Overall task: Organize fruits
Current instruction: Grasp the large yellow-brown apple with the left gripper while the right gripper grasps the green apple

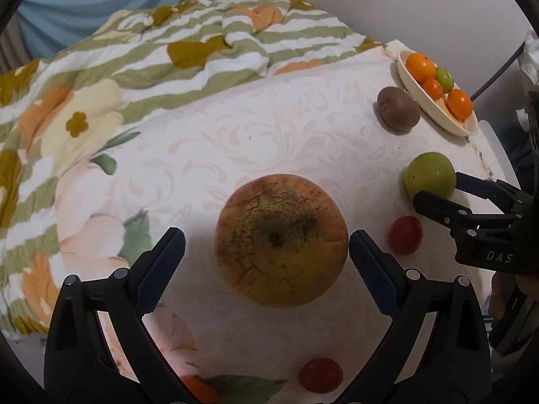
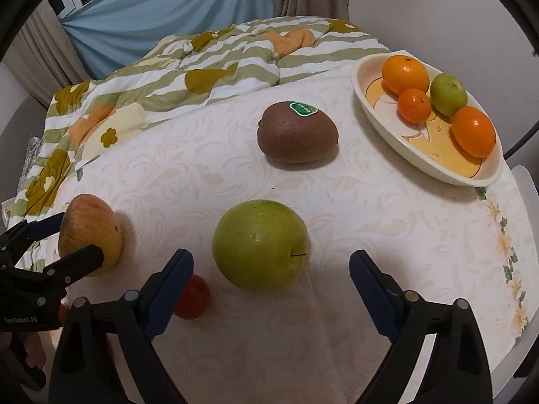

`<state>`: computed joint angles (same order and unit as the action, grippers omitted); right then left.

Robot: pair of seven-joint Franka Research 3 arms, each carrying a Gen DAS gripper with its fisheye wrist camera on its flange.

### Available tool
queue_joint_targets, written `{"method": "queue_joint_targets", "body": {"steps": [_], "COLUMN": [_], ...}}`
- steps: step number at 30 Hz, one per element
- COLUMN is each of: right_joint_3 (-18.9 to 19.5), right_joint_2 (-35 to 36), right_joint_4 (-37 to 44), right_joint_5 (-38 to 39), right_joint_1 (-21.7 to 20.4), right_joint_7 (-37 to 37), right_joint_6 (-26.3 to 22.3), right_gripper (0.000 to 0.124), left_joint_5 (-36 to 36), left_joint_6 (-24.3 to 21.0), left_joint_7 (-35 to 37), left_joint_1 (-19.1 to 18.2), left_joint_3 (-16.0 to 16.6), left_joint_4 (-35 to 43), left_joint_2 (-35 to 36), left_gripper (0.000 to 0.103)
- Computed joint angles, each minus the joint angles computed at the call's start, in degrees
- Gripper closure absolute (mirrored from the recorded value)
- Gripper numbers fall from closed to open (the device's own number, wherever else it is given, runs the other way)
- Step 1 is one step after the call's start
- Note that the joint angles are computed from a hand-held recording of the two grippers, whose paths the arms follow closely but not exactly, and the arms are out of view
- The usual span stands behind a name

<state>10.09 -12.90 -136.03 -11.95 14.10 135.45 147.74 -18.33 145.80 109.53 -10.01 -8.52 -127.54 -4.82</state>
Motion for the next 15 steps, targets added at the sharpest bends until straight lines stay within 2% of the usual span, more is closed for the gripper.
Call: {"method": "queue_joint_targets", "body": {"steps": [1,3,5,8,13,15], "right_joint_3": [-0.1,-0.1,-0.1,-0.4,-0.5,-0.7], "right_joint_2": [0.1,0.2,0.5,0.7,0.9,1.3], "right_joint_4": [-0.1,-0.2,0.0,-0.1,-0.3,-0.2], "right_joint_5": [0.3,0.5,0.3,0.7,1.1,1.9], "right_joint_1": [0.0,0.1,0.0,0.1,0.1,0.3], "right_joint_7": [0.1,0.1,0.0,-0.6,-0.1,-0.8], "right_joint_6": [0.3,0.7,0.8,1.3,2.1,2.6], "right_gripper": [0.032,0.032,0.032,0.036,0.037,0.045], "left_joint_5": [-0.1,-0.4,-1.6,-0.3,2.0,3.2], "left_joint_6": [-0.1,-0.8,-2.0,-2.3,-1.9,-2.1], "left_joint_7": [0.2,0.4,0.8,-0.6,-2.3,-3.6], "left_joint_1": [0.0,-0.1,-0.1,0.1,0.0,0.0], "left_joint_3": [0.0,-0.1,-0.1,-0.5,-0.8,-0.8], "left_joint_4": [0.1,0.5,1.1,1.2,0.6,0.5], "left_joint_2": [0.2,0.6,1.1,1.1,0.5,0.3], "left_gripper": [0.0,0.008,0.021,0.021,0.022,0.022]}}
